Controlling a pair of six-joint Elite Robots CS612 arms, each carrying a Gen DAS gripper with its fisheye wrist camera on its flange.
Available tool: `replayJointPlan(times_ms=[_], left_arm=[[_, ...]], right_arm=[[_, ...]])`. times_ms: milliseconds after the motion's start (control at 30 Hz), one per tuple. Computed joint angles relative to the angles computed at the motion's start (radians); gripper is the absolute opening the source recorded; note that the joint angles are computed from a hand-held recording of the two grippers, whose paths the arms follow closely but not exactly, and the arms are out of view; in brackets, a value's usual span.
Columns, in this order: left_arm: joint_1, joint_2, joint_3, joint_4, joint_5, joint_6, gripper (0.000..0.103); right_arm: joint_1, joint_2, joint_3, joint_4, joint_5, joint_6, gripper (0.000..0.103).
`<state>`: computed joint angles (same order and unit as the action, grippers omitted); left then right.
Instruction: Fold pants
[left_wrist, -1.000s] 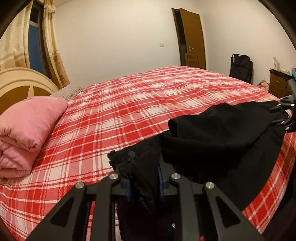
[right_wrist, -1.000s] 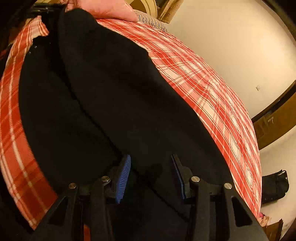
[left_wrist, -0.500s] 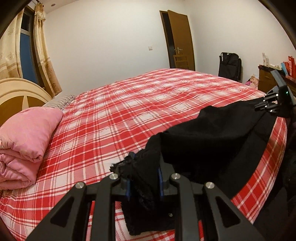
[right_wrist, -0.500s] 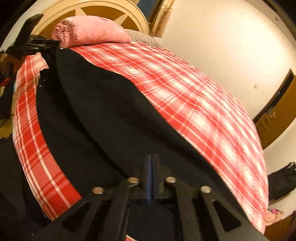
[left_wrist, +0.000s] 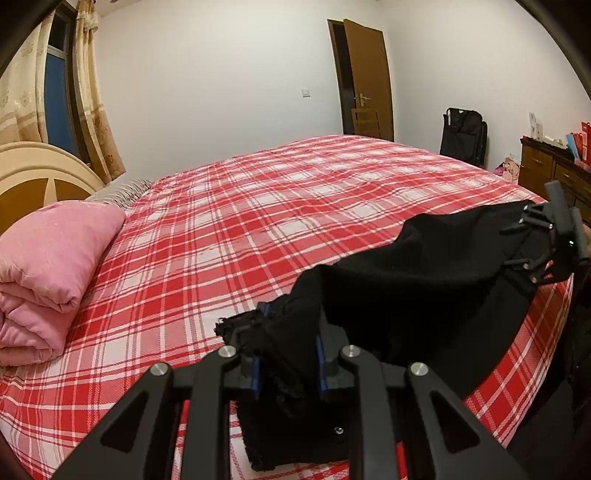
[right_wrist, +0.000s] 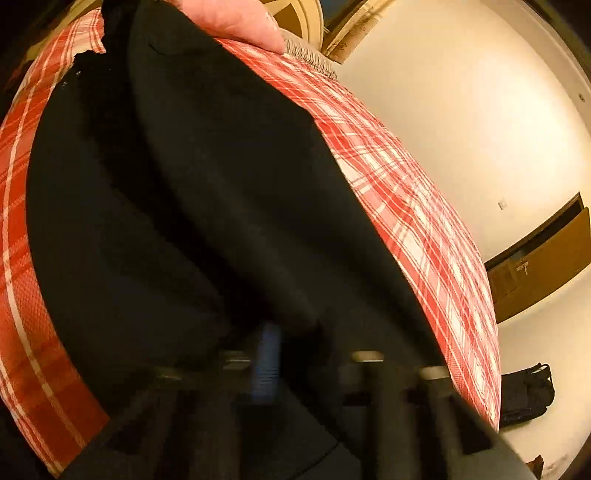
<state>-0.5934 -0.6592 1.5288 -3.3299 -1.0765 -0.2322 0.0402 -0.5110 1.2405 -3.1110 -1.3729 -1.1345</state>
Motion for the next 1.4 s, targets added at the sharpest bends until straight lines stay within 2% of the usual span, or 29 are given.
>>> replayJointPlan(times_ms=[167,267,333,433,500,633,667,700,733,767,867,933,1000,1133,1200,1233,1267,1300,1400], left_arm=[[-0.001,0.002,0.000,-0.011,0.000,0.001,0.023],[-0.006,0.000,0.013,-0.028,0.003,0.012,0.023],[-0.013,-0.007,0.038,-0.052,0.007,0.030,0.023],[-0.024,-0.010,0.066,-0.055,0.003,0.033,0.026],[-0.027,-0.005,0.071,-0.019,0.006,0.010,0.040],[-0.023,0.004,0.081,0.043,-0.035,-0.035,0.052],[-0.023,0.000,0.085,0.066,-0.042,-0.036,0.064],[-0.025,-0.004,0.092,0.082,-0.034,-0.031,0.070],[-0.027,-0.011,0.103,0.096,-0.026,-0.015,0.073],[-0.030,-0.017,0.114,0.101,-0.029,-0.009,0.076],[-0.030,-0.041,0.145,0.140,-0.037,0.010,0.081],[-0.038,-0.054,0.163,0.190,0.020,0.009,0.081],[-0.031,-0.069,0.183,0.211,0.024,-0.024,0.080],[-0.008,-0.082,0.230,0.052,0.005,-0.174,0.076],[0.009,-0.066,0.217,-0.058,-0.050,-0.224,0.073],[0.014,-0.058,0.201,-0.066,-0.065,-0.236,0.070],[0.020,-0.048,0.176,-0.055,-0.082,-0.250,0.063],[0.032,-0.032,0.137,-0.028,-0.119,-0.272,0.055],[0.056,0.004,0.045,0.097,-0.188,-0.314,0.046]], right_arm=[[-0.020,-0.064,0.076,-0.039,0.059,0.028,0.008],[-0.035,-0.124,0.146,0.017,0.090,0.002,0.008],[-0.034,-0.132,0.167,0.057,0.071,-0.033,0.008],[-0.024,-0.112,0.153,0.110,0.015,-0.053,0.009],[-0.021,-0.103,0.137,0.129,0.004,-0.035,0.010],[-0.019,-0.114,0.130,0.186,-0.011,-0.034,0.013],[-0.020,-0.118,0.129,0.206,-0.011,-0.043,0.014],[-0.022,-0.124,0.132,0.219,-0.013,-0.055,0.022],[-0.021,-0.122,0.118,0.237,-0.017,-0.062,0.034],[-0.023,-0.125,0.114,0.259,-0.014,-0.068,0.038],[-0.041,-0.150,0.113,0.340,0.049,-0.055,0.038],[-0.053,-0.164,0.087,0.434,0.130,-0.008,0.038],[-0.057,-0.166,0.043,0.518,0.212,0.054,0.038],[-0.031,-0.103,-0.100,0.597,0.286,0.232,0.038],[-0.011,-0.048,-0.198,0.645,0.298,0.342,0.038],[-0.002,-0.024,-0.240,0.667,0.300,0.378,0.038],[0.005,0.017,-0.315,0.711,0.304,0.409,0.038],[0.011,0.058,-0.394,0.769,0.317,0.458,0.038],[0.025,0.153,-0.582,0.967,0.344,0.534,0.038]])
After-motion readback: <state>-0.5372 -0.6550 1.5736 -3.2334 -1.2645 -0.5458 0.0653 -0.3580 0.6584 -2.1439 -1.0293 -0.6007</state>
